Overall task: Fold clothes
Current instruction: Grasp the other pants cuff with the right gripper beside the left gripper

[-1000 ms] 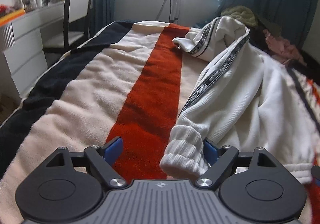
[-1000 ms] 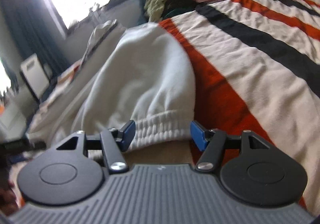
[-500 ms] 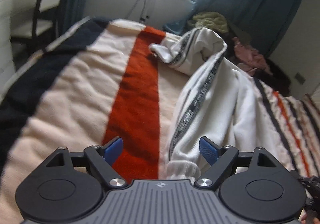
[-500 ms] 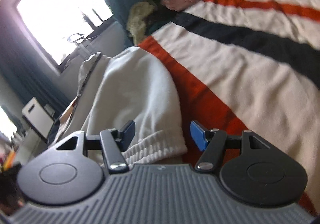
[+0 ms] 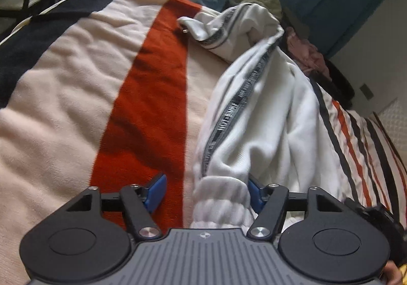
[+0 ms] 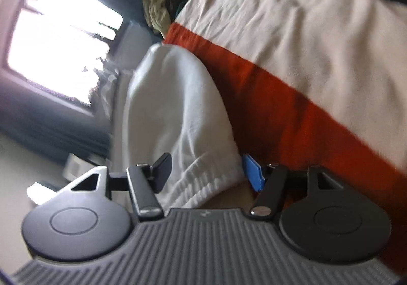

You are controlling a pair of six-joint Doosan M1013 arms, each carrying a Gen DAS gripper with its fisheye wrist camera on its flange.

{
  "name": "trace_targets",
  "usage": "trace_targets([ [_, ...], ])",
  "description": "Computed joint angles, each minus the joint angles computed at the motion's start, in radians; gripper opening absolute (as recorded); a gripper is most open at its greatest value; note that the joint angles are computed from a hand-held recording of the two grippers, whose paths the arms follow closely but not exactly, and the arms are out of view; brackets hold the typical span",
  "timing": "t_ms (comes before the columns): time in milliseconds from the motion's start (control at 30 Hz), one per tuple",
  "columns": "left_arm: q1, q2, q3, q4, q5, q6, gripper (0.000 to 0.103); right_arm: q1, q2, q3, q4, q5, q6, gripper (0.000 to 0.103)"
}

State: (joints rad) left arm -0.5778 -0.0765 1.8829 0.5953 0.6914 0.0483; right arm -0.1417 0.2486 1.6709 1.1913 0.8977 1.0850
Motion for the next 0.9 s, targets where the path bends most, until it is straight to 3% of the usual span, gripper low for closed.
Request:
trace_targets([
  [100,-0.001,0.004,-0.008,-0.054,-0.006,0.064,0.062,0.017,0.017,-0.027,-0.062,-0.016,0.000,0.063],
  [200,-0.014,0.008,-0.013,-0.051,0.012,0.066,0.044,0.025,0.027,-0.036,-0.062,-0.034,-0.023,0.063],
  [367,-0.055,0.001,-0.011,0.113,0.070,-0.143,0.018,0.000,0.037,-0.024,0.080,0.064,-0.084,0.064],
  [467,-0.066,-0.029,0.020,0.260,0.050,-0.362,0.017,-0.017,0.042,-0.003,0.219,0.127,-0.122,0.064],
  [567,-0.070,-0.056,0.055,0.422,0.034,-0.563,0.016,-0.036,0.063,0.015,0.400,0.265,-0.161,0.064],
  [633,-0.071,-0.067,0.072,0.512,0.041,-0.669,0.016,-0.037,0.067,0.014,0.452,0.329,-0.202,0.065],
  [767,-0.060,-0.088,0.098,0.563,0.040,-0.772,0.015,-0.026,0.059,-0.001,0.370,0.326,-0.211,0.065],
  [900,-0.042,-0.087,0.101,0.527,0.025,-0.758,0.015,-0.015,0.065,-0.012,0.215,0.235,-0.058,0.060],
])
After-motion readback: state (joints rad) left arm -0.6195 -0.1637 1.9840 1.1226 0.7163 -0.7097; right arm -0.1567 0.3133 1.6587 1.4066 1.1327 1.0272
